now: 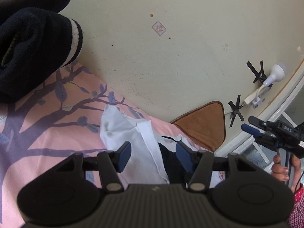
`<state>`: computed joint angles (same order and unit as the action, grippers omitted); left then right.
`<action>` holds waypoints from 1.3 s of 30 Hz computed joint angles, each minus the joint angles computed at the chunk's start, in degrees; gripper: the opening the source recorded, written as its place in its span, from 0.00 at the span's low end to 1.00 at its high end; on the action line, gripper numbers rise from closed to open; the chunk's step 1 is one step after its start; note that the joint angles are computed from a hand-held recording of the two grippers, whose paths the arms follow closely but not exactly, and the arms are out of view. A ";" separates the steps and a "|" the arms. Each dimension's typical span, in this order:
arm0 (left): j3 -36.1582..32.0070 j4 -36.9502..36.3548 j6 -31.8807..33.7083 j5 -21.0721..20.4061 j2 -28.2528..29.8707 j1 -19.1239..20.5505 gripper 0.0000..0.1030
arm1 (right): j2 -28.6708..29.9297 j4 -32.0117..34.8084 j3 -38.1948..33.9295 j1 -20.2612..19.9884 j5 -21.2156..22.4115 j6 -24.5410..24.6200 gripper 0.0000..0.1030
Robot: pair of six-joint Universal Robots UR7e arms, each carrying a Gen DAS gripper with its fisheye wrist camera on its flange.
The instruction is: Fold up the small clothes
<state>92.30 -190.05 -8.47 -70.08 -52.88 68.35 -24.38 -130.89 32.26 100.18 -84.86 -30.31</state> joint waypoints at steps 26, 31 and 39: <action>-13.07 22.49 3.63 3.67 7.16 -3.83 0.50 | -10.64 -9.99 26.37 -7.42 1.51 -8.09 0.28; -15.89 30.01 5.46 6.54 9.31 -4.25 0.29 | -9.39 -6.48 28.85 -5.94 -2.59 -14.55 0.16; -13.66 14.81 9.06 9.27 9.02 -4.77 0.04 | -6.78 -17.61 28.22 -4.34 2.66 -19.13 0.06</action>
